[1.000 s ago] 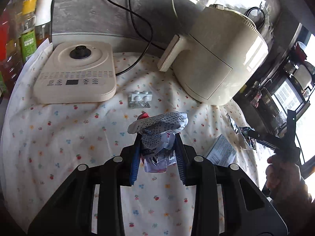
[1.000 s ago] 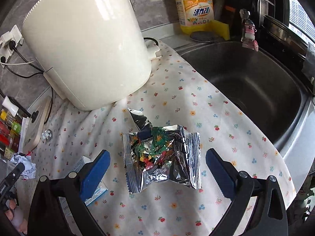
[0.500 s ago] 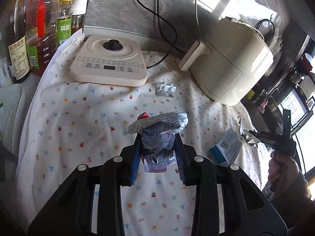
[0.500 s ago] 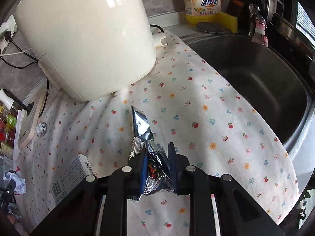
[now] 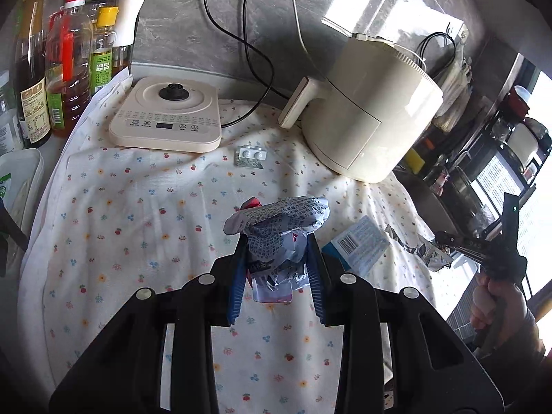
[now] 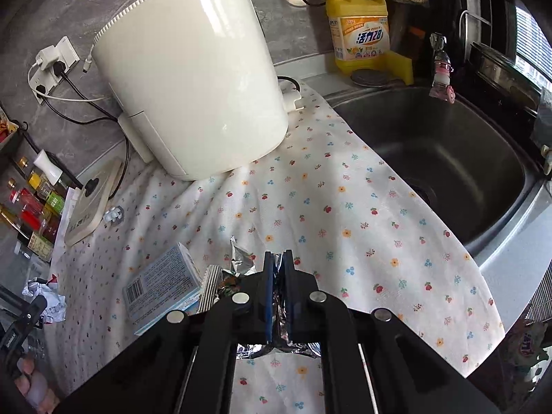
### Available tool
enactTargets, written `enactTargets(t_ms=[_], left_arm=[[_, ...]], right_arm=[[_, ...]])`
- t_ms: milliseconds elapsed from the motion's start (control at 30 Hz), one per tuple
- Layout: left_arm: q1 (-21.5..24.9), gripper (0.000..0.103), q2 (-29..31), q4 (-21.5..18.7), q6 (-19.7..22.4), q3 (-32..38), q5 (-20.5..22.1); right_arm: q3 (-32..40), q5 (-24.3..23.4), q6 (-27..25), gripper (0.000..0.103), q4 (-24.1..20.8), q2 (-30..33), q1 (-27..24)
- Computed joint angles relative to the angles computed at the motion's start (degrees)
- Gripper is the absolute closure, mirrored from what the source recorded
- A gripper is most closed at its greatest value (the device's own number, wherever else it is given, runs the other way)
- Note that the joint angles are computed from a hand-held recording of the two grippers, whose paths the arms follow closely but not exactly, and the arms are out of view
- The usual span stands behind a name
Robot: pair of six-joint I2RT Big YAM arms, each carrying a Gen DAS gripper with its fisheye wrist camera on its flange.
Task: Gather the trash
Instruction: 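Carry the paper ball and snack bag in both grippers down to the white bin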
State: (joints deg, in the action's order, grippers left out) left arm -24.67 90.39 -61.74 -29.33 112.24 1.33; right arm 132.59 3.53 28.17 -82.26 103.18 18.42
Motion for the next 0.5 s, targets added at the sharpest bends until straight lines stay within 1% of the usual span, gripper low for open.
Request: enactTargets(t_ms=[100, 200, 267, 500], left_arm=[[-2.0, 0.071, -1.8, 0.6, -2.0, -2.4, -1.8], [-4.4, 0.071, -2.9, -0.1, -4.1, -4.0, -3.5], [-6.3, 0.071, -3.7, -0.6, -4.8, -4.8, -4.8], [-13.7, 0.071, -6.3, -3.0, -8.3, -7.6, -8.1]], right_arm=[[-6.3, -1.2, -0.6, 0.097, 2.6, -4.8, -0.7], [-12.3, -2.2, -1.0, 0.097, 4.4, -9.7, -1.5], [-17.1, -2.9, -0.9, 0.097, 5.6, -13.4, -2.2], [-30.3, -4.6, -0.4, 0.097, 6.0, -25.4, -5.9]])
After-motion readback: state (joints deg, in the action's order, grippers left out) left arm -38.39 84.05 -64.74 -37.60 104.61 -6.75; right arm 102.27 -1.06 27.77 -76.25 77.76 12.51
